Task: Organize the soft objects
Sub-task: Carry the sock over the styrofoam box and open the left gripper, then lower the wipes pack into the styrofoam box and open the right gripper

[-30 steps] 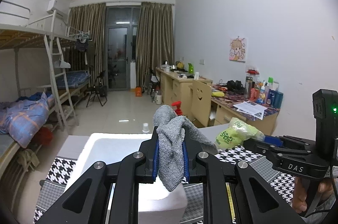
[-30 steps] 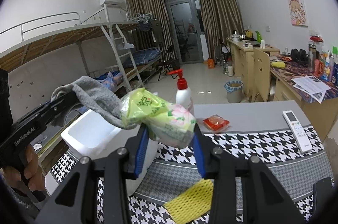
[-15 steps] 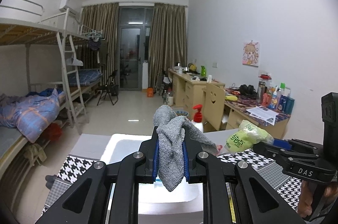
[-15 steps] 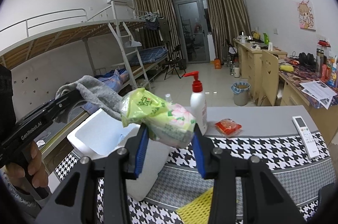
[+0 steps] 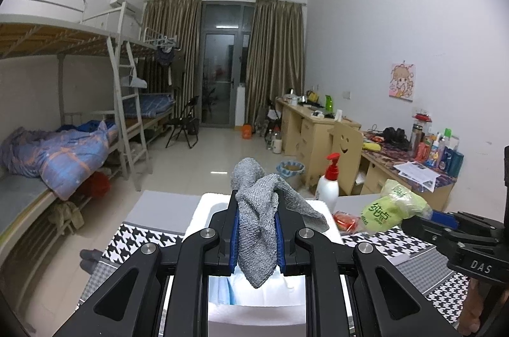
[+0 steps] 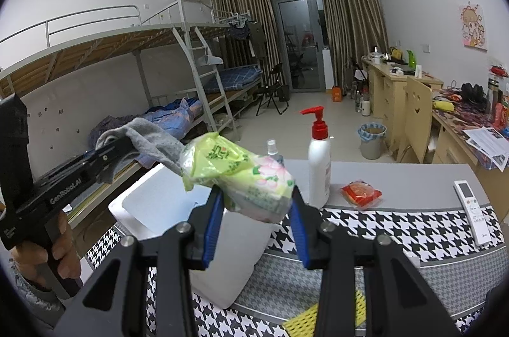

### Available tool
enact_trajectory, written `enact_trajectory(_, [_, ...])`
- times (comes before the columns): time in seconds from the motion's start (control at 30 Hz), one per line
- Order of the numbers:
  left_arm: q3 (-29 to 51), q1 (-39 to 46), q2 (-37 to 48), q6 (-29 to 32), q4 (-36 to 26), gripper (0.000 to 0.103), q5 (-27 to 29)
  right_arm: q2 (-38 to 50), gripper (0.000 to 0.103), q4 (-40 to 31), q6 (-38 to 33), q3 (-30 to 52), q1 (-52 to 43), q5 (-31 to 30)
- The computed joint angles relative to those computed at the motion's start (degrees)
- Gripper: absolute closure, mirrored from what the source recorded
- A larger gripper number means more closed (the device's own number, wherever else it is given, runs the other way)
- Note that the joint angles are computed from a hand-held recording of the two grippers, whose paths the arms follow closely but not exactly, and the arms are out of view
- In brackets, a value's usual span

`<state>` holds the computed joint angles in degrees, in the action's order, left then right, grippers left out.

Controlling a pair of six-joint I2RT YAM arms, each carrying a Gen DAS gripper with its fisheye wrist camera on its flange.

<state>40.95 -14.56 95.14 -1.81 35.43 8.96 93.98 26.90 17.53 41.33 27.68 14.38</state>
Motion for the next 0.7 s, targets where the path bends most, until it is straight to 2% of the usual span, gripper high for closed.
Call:
enact_trajectory(0.07, [0.86, 0.28, 0.92, 0.09, -0.71, 0.082, -0.14, 0.74, 0.059, -0.55, 0.02, 0.8, 0.01, -0.02])
enact_trajectory(0.1, [1.61, 0.5, 1.63, 0.14, -1.43, 0.077, 0.05, 0.84, 0.059, -1.25, 0.12, 1.37, 0.11, 0.12])
enact_trajectory(0.17, [2.27, 0.64, 2.39, 0.47, -2.2, 0.058, 0.0, 1.36, 0.059, -1.82, 0.22, 2.05, 0.18, 0.26])
enact_trajectory(0.2, [2.19, 0.96, 2.6, 0.4, -2.04, 0.041, 0.09, 1.65, 0.059, -1.91, 0.13, 2.34, -0.01, 0.16])
enact_trajectory(0.23, [2.05, 1.16, 2.84, 0.23, -1.53, 0.029, -0.53, 1.82, 0.059, -2.25, 0.16, 2.76, 0.1, 0.32])
enact_trajectory(0.43, [1.14, 2.56, 3.03, -1.06, 0.32, 0.012, -0.34, 2.91, 0.059, -3.73, 0.18, 4.61, 0.8, 0.93])
enact_trajectory(0.7, [-0.82, 3.94, 1.68, -1.26, 2.58, 0.001, -0.4, 4.55, 0.059, -5.04, -0.21, 7.01, 1.57, 0.8])
